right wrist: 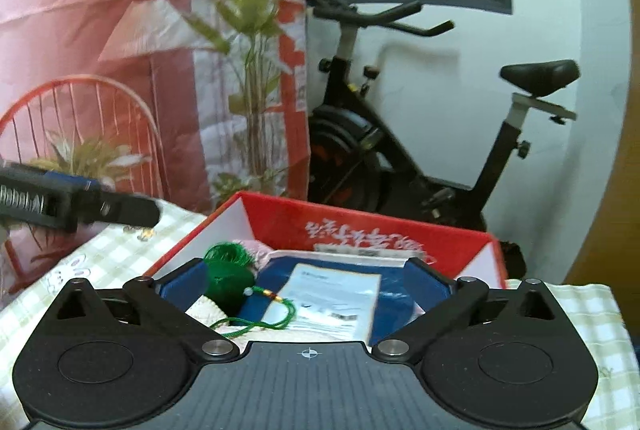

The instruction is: Organize soft objects

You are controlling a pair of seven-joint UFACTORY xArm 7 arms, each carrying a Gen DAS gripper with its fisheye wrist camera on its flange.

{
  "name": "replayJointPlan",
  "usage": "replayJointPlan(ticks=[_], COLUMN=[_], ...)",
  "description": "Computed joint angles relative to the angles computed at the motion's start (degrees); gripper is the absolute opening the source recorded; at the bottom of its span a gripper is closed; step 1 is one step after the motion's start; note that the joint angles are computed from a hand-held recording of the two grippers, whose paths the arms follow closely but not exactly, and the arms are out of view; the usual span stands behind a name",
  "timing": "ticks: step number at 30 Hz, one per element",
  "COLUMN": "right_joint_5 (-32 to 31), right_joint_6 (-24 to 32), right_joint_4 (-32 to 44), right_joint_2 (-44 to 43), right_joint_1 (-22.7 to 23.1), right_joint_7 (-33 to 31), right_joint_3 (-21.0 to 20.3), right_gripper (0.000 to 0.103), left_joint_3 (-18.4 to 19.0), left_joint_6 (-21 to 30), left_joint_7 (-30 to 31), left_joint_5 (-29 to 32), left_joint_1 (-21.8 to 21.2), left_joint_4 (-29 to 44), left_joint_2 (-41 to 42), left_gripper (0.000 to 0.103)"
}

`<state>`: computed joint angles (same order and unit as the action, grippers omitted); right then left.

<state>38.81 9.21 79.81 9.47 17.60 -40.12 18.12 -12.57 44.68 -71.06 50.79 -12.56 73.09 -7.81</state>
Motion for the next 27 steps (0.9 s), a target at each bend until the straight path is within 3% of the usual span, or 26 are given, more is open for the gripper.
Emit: replayJointPlan(ticks=[8, 11, 14, 19, 24, 27], right_joint_5=[11.1, 11.6, 9.6, 7.3, 2.2, -0.9], right_joint_6=[-0.3, -0.8, -0.5, -0.4, 1.0, 1.1], right_joint_4=[-5.4, -8.0, -10.6, -15.1, -19.1, -21.4], right_joint_2=[-8.3, -11.8, -15.6, -22.5, -29.5, -34.1], right_joint_1=[0.1, 1.7, 3.1, 5.4, 6.3, 6.7], right_joint_7=[-3.3, -1.5, 1.5, 5.4, 10.0, 12.7], right_joint_3=[-2.9, -5.3, -7.4, -10.5, -12.6, -13.5], right_gripper=[0.103, 0.103, 0.103, 0.103, 0.103, 0.103], left_joint_3=[-3.4, -4.7, -6.5, -10.5, -11.8, -13.9], left_joint_6=[5.5, 6.4, 9.7, 22.3, 27.9, 33.7], left_joint_7=[-1.4, -2.2, -2.4, -2.9, -3.8, -3.5], left_joint_5=[1.3, 3.7, 5.1, 9.6, 11.0, 13.3], left_joint_1=[-1.7, -2.4, -3.1, -6.1, -9.4, -11.4], left_joint_4=[0.2, 0.1, 1.3, 6.5, 9.6, 12.6], left_joint_2=[-2.5, -3.4, -4.0, -2.4, -2.9, -1.8], left_gripper=[0.103, 0.103, 0.103, 0.103, 0.103, 0.103])
